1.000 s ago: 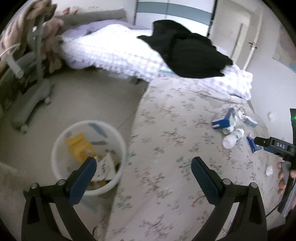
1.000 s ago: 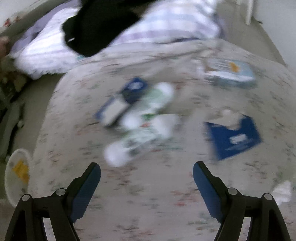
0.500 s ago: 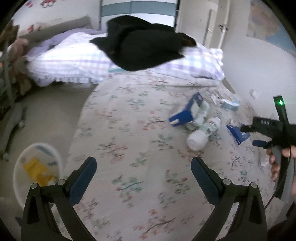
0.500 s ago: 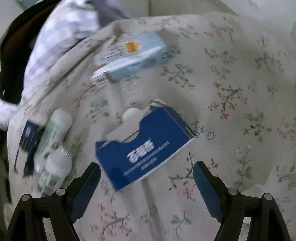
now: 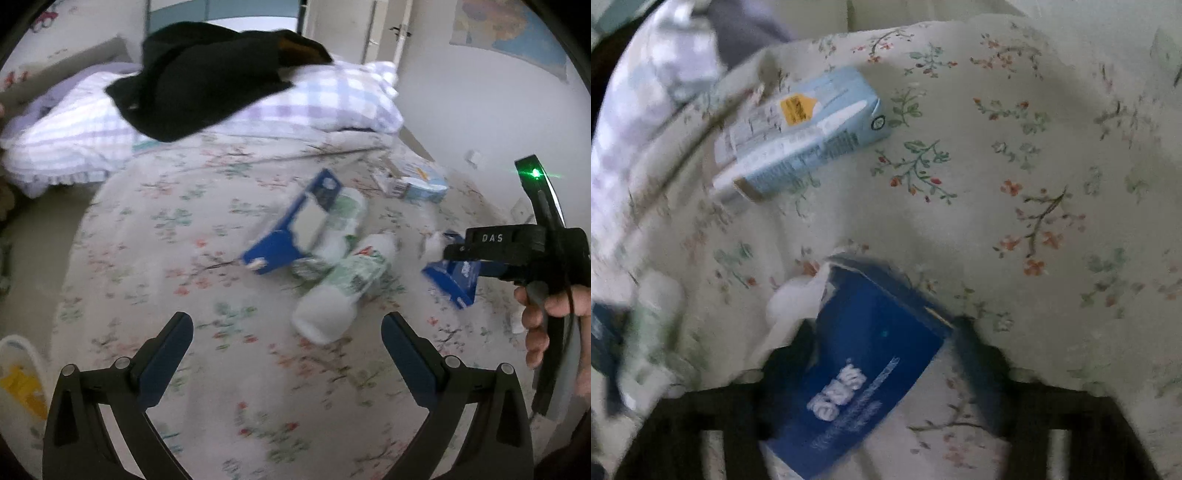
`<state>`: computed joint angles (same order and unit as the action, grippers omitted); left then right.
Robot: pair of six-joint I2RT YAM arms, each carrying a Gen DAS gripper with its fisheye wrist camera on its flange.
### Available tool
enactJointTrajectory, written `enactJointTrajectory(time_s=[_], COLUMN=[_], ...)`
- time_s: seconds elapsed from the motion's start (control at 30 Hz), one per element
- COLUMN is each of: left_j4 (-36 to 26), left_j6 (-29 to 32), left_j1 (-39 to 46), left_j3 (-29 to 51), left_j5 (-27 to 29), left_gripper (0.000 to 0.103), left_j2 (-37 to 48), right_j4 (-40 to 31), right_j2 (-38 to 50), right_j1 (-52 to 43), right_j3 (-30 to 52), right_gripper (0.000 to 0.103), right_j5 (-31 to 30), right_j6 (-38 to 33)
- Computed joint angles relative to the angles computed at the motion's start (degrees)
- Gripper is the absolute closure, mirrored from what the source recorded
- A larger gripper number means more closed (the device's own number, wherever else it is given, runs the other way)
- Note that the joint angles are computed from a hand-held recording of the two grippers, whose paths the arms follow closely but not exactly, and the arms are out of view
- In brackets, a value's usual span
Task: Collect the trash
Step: 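Grasp the blue biscuit box with the right tool while the left tool grasps a white bottle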
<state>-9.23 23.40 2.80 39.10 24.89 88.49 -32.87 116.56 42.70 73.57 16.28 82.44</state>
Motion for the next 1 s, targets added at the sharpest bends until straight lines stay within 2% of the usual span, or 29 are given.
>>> enactJointTrajectory(time_s=[0.1,0.23,0.37,0.47,0.53,0.8,1.0], left_j4=[0.1,0.1,1.0,0.4,-0.6,-5.2,-12.9], left_j6=[-0.8,-3.1,-4.0,-3.8,-3.3,-0.3,2.9], left_j1=[-2.4,-3.8,-5.0,-5.5,-5.7,-4.1,2.9], left_j3=[0.7,2.1,2.8,3.7,4.1,2.4,3.0], left_j5=[0.6,3.9,6.1,5.7,5.6,6.0,10.0], left_gripper=[0.0,0.002,0.011,0.032,0.057,0.058,0.06], left_j2=[1.5,3.6,5.0,6.7,7.7,3.1,-1.5], right_j4=[2.1,1.2,0.2,-1.2,-2.6,-3.7,-5.7], right_j2=[-2.3,-5.8,-9.9,-12.1,-13.3,-15.7,-15.3], right_j1=[-0.2,1.0,2.0,3.3,4.4,4.7,7.2], right_j3=[-2.3,-4.7,-7.1,-7.7,-7.8,-8.9,-5.0], right_gripper=[0.048,0.048,0.048,0.048,0.048,0.048,0.048], right_j5=[-2.3,-1.9,-0.9,0.0,0.7,2.1,3.9], right_j6=[-2.3,-3.0,-4.1,-3.8,-3.4,-4.8,-4.7])
